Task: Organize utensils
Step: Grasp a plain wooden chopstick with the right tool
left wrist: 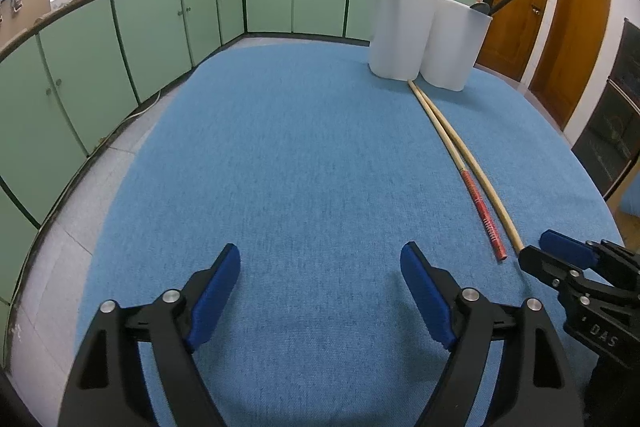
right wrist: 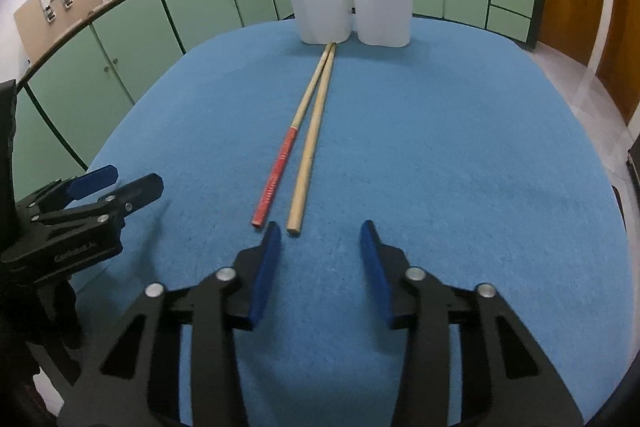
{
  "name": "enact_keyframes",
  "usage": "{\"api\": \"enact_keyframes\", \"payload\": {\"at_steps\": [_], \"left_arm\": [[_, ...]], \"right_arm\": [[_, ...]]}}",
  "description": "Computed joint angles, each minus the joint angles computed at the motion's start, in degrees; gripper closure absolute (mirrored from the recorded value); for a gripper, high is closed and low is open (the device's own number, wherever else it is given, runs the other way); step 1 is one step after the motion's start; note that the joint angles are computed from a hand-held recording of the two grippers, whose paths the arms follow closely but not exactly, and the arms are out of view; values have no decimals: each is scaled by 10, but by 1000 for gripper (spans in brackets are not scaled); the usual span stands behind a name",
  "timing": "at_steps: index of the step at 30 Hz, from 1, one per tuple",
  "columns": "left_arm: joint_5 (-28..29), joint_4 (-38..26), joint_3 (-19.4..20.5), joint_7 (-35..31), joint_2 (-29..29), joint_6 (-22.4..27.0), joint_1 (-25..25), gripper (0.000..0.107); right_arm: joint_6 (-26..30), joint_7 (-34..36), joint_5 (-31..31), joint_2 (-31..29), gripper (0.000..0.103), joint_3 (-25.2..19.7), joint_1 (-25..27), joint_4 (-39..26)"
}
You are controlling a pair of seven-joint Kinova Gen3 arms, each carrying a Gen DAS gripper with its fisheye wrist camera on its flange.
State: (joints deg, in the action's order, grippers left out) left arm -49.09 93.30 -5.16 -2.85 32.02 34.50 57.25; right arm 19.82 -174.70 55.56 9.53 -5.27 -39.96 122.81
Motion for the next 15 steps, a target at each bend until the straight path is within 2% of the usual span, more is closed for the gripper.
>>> {"api": "enact_keyframes", "payload": {"at_steps": [6,8,15], "left_arm": [[4,-3,3,-6,2,3,-2,27],[3,-4,2,-7,2,5,0,27],[8,-12,8,-14,5,4,1,27]], "right_arm": [[20,23,-8,18,81,-2,-7,-23],[15,32,-18,17,95,-2,-6,-23],[-8,22,-10,1,97,18,-10,-1]]}}
